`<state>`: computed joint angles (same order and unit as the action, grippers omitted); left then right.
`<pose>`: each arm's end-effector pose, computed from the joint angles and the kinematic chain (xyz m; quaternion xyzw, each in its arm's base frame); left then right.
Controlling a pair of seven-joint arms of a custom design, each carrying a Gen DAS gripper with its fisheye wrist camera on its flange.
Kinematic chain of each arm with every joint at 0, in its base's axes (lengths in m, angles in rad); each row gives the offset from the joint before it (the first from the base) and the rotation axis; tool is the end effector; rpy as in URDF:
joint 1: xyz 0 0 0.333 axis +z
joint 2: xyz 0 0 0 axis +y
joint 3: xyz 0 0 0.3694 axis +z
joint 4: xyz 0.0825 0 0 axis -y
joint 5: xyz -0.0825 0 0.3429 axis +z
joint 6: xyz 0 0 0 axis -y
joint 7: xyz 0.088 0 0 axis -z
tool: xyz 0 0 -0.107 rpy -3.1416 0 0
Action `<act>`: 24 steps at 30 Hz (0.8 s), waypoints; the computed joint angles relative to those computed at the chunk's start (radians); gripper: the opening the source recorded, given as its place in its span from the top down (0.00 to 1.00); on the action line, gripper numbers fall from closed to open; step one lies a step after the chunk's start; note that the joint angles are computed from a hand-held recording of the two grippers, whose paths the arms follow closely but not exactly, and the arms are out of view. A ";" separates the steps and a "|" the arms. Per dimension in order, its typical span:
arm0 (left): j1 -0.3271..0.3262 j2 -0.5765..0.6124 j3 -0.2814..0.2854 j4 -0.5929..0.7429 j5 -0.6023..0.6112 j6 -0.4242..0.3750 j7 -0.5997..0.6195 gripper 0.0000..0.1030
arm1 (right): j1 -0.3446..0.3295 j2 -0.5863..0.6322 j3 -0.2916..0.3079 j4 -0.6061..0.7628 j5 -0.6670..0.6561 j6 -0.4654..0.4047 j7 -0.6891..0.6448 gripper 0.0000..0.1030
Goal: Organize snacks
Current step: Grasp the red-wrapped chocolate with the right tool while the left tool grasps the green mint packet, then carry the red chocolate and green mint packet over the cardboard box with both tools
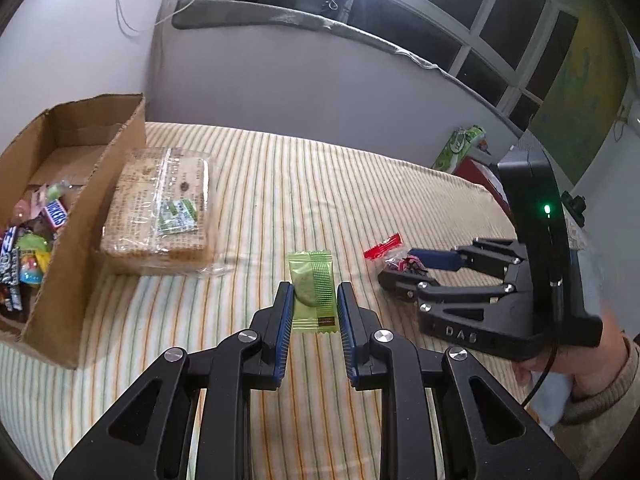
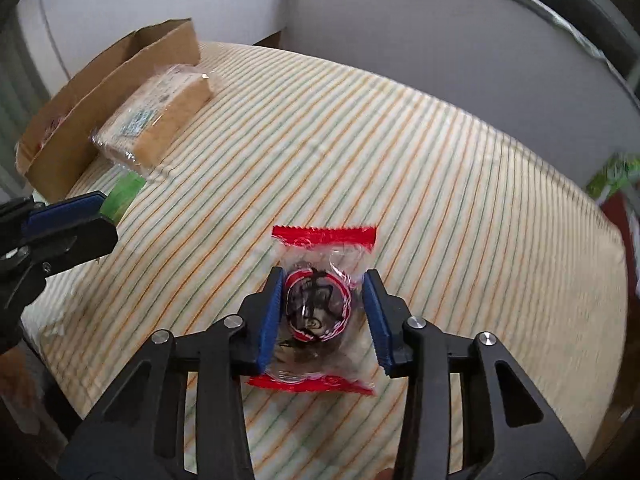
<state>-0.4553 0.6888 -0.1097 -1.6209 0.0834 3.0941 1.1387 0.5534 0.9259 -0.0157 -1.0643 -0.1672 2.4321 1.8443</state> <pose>0.6373 -0.3860 0.3846 -0.5982 0.7030 -0.3715 0.0996 0.6990 0.4227 0.3658 -0.8046 0.5475 -0.1482 0.1759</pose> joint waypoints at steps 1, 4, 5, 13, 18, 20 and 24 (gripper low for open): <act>-0.004 0.004 0.004 0.008 0.002 -0.005 0.000 0.80 | 0.005 -0.009 -0.008 -0.027 -0.002 0.028 0.023 0.63; -0.005 0.011 0.002 0.018 0.010 -0.010 0.009 0.80 | 0.020 -0.039 -0.030 -0.095 -0.010 0.094 0.097 0.64; -0.013 0.009 0.012 0.017 0.014 -0.007 0.007 0.80 | 0.026 -0.059 -0.042 -0.131 -0.018 0.126 0.129 0.64; -0.028 -0.032 0.029 -0.021 0.036 0.053 0.022 0.80 | 0.108 -0.177 -0.144 -0.311 -0.123 0.299 0.392 0.64; -0.009 -0.084 0.016 -0.080 0.034 0.110 0.056 0.80 | 0.200 -0.225 -0.243 -0.350 -0.248 0.322 0.604 0.64; 0.003 -0.103 0.009 -0.105 0.029 0.128 0.074 0.80 | 0.225 -0.232 -0.259 -0.340 -0.291 0.298 0.663 0.64; 0.020 -0.155 0.016 -0.172 0.020 0.174 0.110 0.80 | 0.242 -0.235 -0.255 -0.313 -0.359 0.278 0.754 0.64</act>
<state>-0.4353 0.5338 -0.0934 -1.7929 0.1037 3.2682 1.2487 0.7954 0.6911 -0.2702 -1.3772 -0.5267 2.7099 2.5982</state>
